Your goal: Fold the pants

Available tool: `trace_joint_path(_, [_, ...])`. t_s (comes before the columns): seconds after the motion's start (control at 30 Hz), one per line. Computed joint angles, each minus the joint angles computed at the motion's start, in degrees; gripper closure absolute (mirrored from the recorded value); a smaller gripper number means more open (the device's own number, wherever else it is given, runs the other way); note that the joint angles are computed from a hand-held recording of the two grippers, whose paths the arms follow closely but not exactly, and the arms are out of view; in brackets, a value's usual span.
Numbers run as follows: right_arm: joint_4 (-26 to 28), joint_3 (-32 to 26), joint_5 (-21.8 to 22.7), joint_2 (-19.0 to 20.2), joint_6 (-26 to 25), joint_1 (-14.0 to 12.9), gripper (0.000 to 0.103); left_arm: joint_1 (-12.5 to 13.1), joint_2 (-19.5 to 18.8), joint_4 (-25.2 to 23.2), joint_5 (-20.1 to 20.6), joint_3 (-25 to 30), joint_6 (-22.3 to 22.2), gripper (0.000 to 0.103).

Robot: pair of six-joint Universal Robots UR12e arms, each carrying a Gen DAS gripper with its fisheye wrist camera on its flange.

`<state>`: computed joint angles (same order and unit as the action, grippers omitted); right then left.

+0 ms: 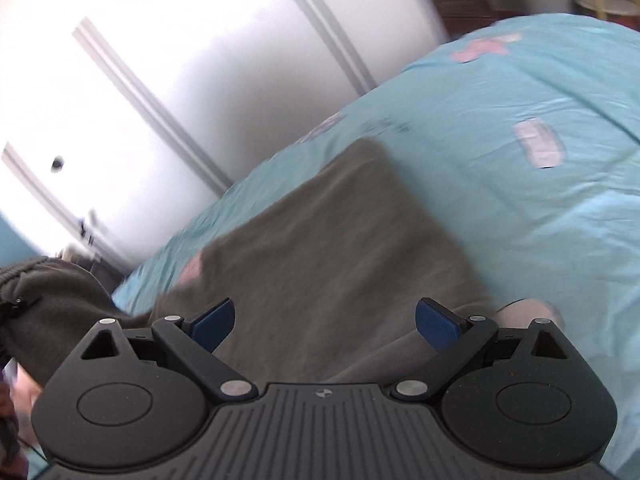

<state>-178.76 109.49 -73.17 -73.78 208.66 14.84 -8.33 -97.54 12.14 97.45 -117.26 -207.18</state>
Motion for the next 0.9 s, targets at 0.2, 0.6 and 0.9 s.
trace_joint_path(0.2, [-4.0, 2.1, 0.2, -0.6, 8.5, -2.4, 0.006, -8.7, -10.5, -3.9, 0.5, 9.6, 12.2, 0.083])
trace_joint_path(0.6, [-5.2, 5.3, 4.4, -1.0, 8.2, -5.6, 0.006, -14.6, -15.8, -13.7, 3.8, 12.9, 34.2, 0.042])
trace_joint_path(0.9, [-6.9, 3.8, 12.1, -0.4, 13.0, -6.7, 0.006, -6.9, -4.3, -11.7, -9.3, 2.0, 19.5, 0.018])
